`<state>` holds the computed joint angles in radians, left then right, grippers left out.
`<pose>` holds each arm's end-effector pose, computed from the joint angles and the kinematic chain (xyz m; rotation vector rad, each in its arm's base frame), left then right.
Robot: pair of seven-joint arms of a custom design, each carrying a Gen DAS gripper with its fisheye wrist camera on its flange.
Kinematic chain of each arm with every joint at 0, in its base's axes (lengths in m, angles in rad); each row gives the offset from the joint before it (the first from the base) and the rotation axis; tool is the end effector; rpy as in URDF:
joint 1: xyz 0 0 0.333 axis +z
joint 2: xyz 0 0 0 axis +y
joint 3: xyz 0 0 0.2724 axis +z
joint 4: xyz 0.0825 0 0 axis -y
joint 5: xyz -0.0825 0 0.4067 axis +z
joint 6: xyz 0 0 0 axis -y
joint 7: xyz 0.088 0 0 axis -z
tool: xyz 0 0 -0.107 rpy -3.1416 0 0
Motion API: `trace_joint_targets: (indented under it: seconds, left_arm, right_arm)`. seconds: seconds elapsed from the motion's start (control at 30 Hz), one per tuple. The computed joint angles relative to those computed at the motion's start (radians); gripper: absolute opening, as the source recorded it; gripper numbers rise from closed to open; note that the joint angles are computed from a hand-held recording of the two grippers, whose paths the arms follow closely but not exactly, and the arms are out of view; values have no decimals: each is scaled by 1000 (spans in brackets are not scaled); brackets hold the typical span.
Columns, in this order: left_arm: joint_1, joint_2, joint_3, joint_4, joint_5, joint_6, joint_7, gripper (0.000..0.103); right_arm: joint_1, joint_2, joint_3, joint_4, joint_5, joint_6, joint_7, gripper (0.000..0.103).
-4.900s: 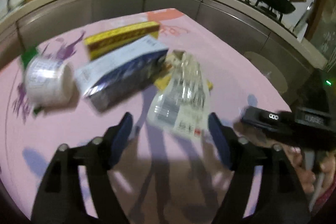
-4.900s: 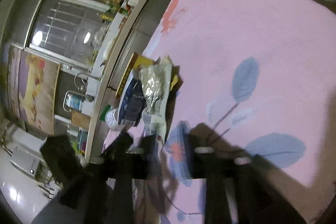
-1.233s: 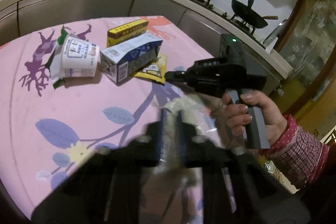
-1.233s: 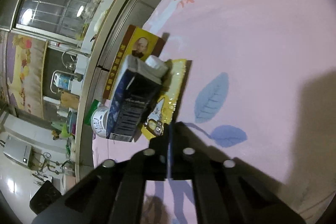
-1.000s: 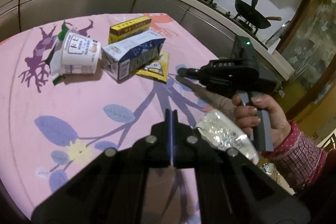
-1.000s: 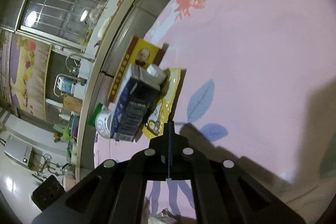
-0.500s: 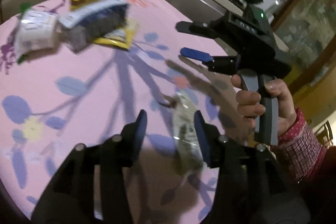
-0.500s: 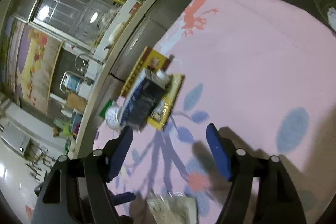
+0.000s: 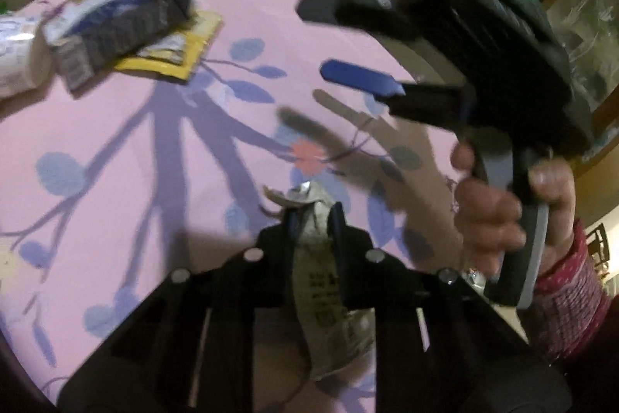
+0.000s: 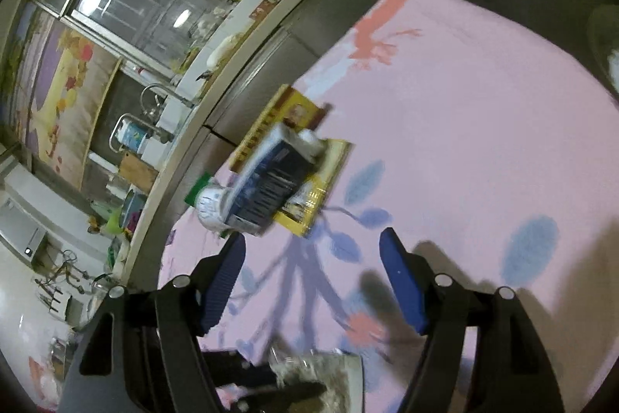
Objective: Collect trash
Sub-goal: 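Hold the clear wrapper in the left tool and lift it off the table, then grasp the blue-white milk carton with the right tool while the left tool holds the wrapper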
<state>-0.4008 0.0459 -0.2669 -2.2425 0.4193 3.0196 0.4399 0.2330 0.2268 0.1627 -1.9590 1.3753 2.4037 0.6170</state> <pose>0.4436 -0.3875 0.3716 -2.0740 1.9318 -1.0944 0.5831 0.2481 0.3338 -1.7354 1.2368 0.4147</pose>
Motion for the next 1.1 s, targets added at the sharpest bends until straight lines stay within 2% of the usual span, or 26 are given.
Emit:
trace_joint_targets:
  seconds: [0.07,0.13,0.17,0.23,0.3,0.4,0.43,0.47,0.53,0.6,0.67,0.7,0.77,0.8,0.87,0.93,1.1]
  left_arm:
    - [11,-66,7,-73,52,45,-76,16]
    - [69,-154,-24,-154,160,68,-209,16]
    - [96,-186,-43,-183,178,75,-239,16]
    - [158,-281,-86,-266,197,91,-304,16]
    - [191,-355,-109,-338,170,112,-330,16]
    - [224,-458,-134,-437,122,123,-355,16]
    - [236,-489,-144,-468,107,126,-364,16]
    - [242,-510,-150,-490,91,129,-366,16]
    - [254,-561,-159,-543,59,145,-372,16]
    - [271,-597,-176,-571,32,151,-370,16]
    - [265,-608,-157,-574,5,138,-342,16]
    - [272,-624,-161,-587,-8,140,-338,16]
    - [287,-651,-179,-603,-35,139,-333,16]
    - [294,-669,-190,-613,-49,134,-333,16]
    - [296,-696,-205,-626,-79,122,-329,16]
    - [280,-731,-204,-647,-110,100,-316,16]
    - [232,-821,-212,-697,-187,22,-291,16]
  right_arm:
    - [32,15,13,41,-43,68,3,70]
    - [78,28,34,81,-110,183,-49,70]
    - [91,42,42,103,-139,219,-60,70]
    - [109,93,52,173,-214,258,-33,70]
    - [124,182,53,290,-317,264,62,70]
    - [107,351,57,524,-423,118,227,70]
    - [82,402,80,589,-461,56,293,68]
    - [84,421,68,619,-470,4,327,66]
    - [35,397,109,576,-457,-55,319,65]
    - [-41,316,161,454,-387,-169,233,65]
    - [-92,214,188,317,-341,-316,103,65]
    - [-85,160,172,254,-332,-334,47,65]
    - [-68,63,155,140,-299,-276,-45,65]
    - [-49,18,145,89,-288,-203,-85,66]
    - [12,-47,131,10,-299,11,-169,68]
    - [72,-61,122,-23,-333,159,-229,77]
    - [187,-6,117,-35,-399,396,-327,81]
